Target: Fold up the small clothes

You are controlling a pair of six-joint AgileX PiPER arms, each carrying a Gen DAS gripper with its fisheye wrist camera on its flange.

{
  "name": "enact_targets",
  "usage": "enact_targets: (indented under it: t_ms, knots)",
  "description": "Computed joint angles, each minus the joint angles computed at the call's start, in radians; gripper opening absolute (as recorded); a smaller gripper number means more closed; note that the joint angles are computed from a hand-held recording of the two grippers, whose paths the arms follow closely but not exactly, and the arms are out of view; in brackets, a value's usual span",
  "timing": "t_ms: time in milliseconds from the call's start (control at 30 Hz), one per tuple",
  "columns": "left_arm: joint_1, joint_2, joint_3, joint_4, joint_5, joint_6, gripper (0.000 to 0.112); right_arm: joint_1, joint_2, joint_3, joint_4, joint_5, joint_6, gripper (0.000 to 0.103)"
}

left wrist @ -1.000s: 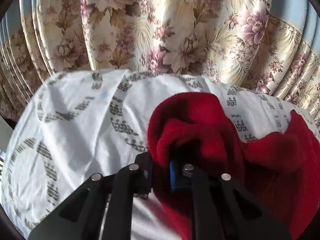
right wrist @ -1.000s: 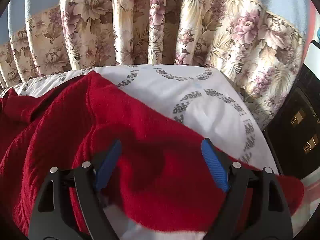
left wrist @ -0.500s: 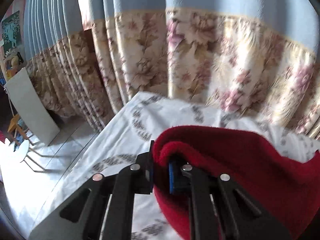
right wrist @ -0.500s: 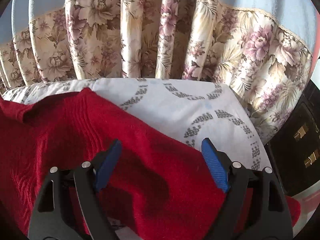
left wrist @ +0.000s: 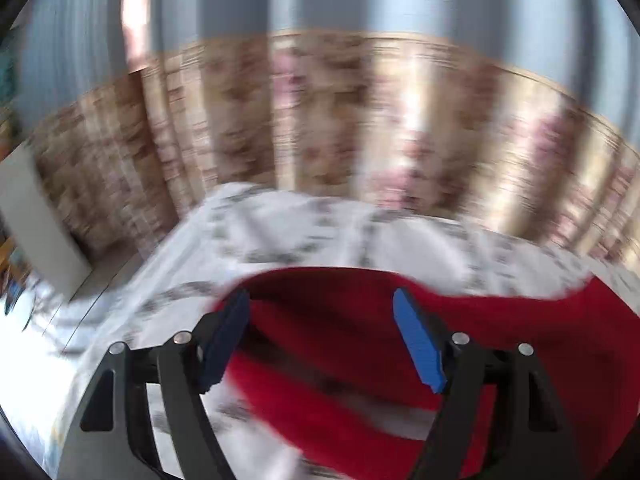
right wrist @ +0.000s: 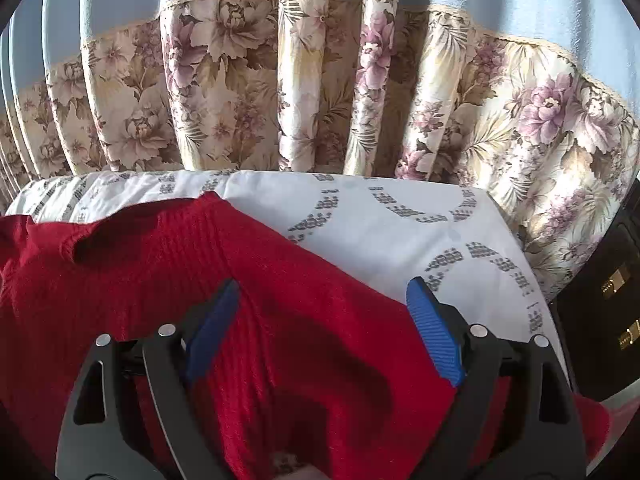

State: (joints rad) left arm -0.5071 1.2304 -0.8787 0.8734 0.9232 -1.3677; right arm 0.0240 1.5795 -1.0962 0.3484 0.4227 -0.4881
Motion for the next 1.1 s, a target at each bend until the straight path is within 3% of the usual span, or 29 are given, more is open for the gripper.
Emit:
enact_targets:
  t_ms: [167,333,433,600,800,933,1000,1100]
  knots:
    - [-0.173,0.188,-0.126,-0.012,-0.039,-0.015,0.075,0.038,0.006,0.002,0.008,-0.003,0.011,0.086]
    - [-0.244,0.357,-0.227,-0.055,-0.101,0.024,0.075,0.059,0.0,0.012,0.035,-0.004,0.001,0.089]
    - [-0.218,0.456,-0.313,-0.186,-0.149,0.177,0.075,0.068,0.005,0.007,0.035,-0.004,0.006,0.089]
    - [-0.159,0.599,-0.48,-0.24,-0.097,0.272,0.075,0.074,0.032,-0.015,0.025,0.002,0.021,0.089]
    - [-0.049,0.674,-0.605,-0.221,-0.069,0.287,0.075,0.075,0.057,-0.03,0.036,-0.006,0.011,0.089]
    - [0.038,0.681,-0.658,-0.161,-0.051,0.207,0.075,0.066,0.056,-0.023,0.026,-0.023,0.01,0.089]
    - [0.08,0.666,-0.666,-0.204,-0.045,0.227,0.075,0.049,0.038,-0.013,0.011,-0.025,0.014,0.089]
    - [0.107,0.565,-0.562,-0.23,-0.105,0.227,0.076,-0.008,-0.016,0.023,0.032,-0.029,-0.051,0.089]
